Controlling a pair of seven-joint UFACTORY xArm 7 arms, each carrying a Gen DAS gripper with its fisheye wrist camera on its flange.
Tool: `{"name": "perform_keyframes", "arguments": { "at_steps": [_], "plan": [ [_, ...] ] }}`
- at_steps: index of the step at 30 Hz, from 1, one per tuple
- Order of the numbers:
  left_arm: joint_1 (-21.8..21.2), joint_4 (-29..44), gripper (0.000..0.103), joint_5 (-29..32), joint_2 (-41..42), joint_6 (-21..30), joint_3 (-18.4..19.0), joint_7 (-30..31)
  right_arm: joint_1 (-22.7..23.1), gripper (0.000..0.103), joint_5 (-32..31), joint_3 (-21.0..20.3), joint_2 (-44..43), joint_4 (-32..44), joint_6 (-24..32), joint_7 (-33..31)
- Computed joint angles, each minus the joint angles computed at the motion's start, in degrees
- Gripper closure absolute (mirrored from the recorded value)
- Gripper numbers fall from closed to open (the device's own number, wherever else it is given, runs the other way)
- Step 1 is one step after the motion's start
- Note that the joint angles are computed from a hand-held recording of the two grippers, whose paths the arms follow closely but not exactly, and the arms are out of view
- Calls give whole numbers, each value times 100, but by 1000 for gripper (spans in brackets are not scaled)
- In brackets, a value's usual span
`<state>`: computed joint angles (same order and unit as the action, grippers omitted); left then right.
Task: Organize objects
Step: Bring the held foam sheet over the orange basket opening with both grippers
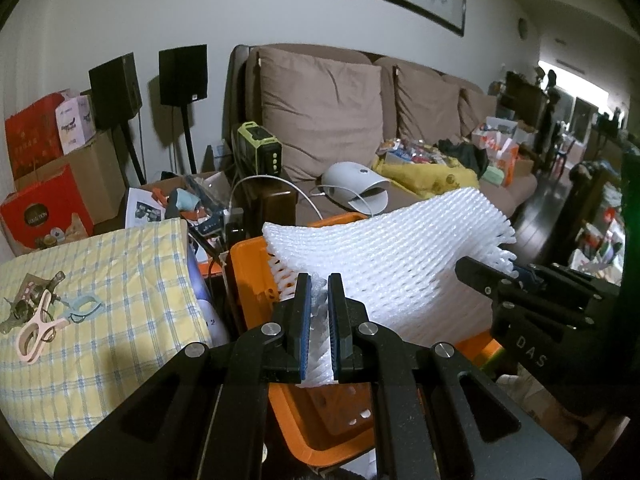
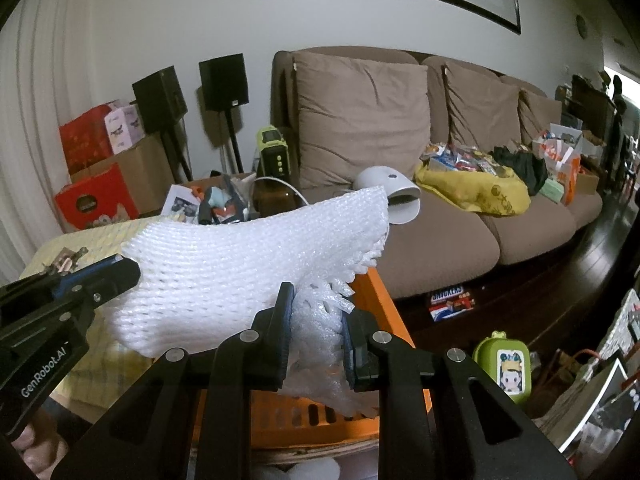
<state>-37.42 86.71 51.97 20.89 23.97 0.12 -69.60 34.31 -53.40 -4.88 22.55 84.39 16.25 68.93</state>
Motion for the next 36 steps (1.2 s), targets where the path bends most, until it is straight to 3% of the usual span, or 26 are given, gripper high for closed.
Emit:
{"name": "perform_keyframes", "arguments": {
  "at_steps": [7, 36],
  "plan": [
    [45, -60, 95, -133, 17, -38, -15, 68, -60, 83, 378, 100, 131, 103, 87, -428],
    [3, -88, 95, -666, 221, -165, 101, 496, 31, 83, 1100, 99, 345, 290, 413, -1195]
  ]
}}
